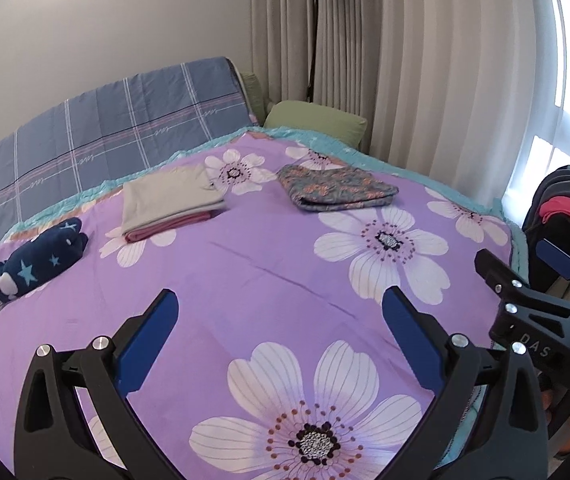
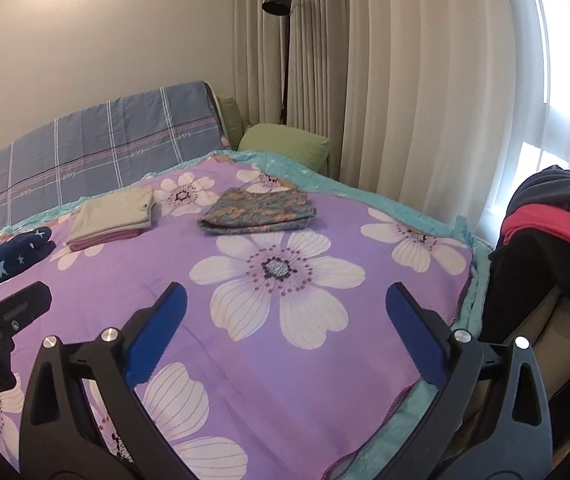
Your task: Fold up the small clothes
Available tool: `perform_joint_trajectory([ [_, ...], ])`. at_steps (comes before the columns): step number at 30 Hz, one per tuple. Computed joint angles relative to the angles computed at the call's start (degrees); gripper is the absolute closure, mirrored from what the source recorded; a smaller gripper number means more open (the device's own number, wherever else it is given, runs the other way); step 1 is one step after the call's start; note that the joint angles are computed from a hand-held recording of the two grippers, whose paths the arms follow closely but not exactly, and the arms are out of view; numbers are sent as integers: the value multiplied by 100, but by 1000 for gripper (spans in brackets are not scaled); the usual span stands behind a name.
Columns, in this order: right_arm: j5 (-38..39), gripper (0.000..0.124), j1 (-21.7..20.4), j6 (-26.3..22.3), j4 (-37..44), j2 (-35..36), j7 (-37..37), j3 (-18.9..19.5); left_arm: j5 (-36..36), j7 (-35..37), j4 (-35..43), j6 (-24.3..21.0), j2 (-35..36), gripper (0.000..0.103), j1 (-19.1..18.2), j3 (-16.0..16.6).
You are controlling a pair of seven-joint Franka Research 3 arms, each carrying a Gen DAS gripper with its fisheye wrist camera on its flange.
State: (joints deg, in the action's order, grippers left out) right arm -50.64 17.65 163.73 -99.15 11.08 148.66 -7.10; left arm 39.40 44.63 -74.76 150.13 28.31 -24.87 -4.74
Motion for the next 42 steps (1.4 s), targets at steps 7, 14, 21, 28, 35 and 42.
perform_joint_trajectory([
  [7,421,23,5,-137,43,32,-352,83,-4,-26,-81,-50,-30,1,35,11],
  [14,864,23,4,-205,91,79,-682,119,-69,25,-161,112,-44,1,124,-30],
  [21,1368,23,41,-187,129,125,-1055,93,-110,104,-102,108,8,1,118,-27],
  [28,1594,23,62,-255,229,179,-1264,90,-287,286,-31,121,80,1,147,-64],
  [35,1867,23,121,-761,552,356,-1598,111,-450,456,142,-1,215,1,142,-80],
  [42,2141,23,154,-1010,750,509,-1874,125,-611,640,293,-135,345,1,137,-85],
])
